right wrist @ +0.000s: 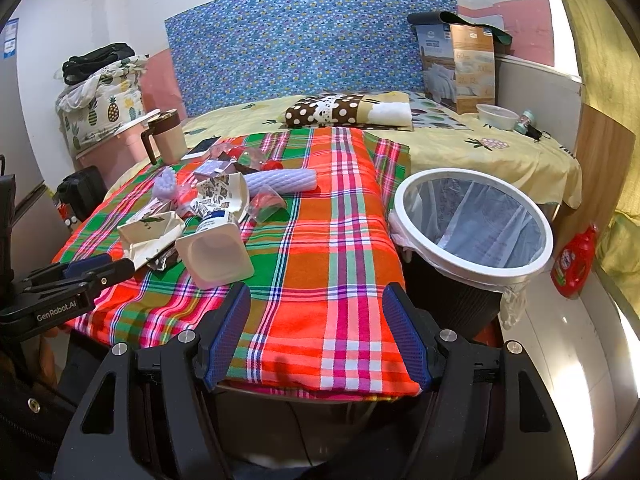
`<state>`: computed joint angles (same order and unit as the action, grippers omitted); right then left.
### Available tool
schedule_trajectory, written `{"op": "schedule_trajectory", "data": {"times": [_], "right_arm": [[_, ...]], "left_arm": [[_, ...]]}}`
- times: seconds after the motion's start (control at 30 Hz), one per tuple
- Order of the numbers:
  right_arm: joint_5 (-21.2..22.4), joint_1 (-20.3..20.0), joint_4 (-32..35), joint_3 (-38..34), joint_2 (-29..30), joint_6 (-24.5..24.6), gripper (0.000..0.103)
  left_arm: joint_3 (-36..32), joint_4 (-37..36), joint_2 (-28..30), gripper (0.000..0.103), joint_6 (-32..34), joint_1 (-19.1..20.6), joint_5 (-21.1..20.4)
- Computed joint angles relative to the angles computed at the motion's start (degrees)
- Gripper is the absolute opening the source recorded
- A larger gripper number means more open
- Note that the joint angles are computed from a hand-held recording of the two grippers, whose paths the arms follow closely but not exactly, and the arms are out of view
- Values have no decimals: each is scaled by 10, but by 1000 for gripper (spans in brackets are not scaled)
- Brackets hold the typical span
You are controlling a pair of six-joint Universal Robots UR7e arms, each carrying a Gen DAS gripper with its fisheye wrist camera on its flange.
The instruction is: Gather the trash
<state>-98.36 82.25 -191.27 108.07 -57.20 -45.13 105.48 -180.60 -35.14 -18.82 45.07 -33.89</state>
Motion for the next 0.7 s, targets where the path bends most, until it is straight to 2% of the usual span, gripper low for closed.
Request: {"op": "schedule_trajectory", "data": {"times": [0.7], "right_arm": [[2,-2,0,-5,3,-2,70]], "left_arm": [[1,-2,0,48,1,0,0]]}}
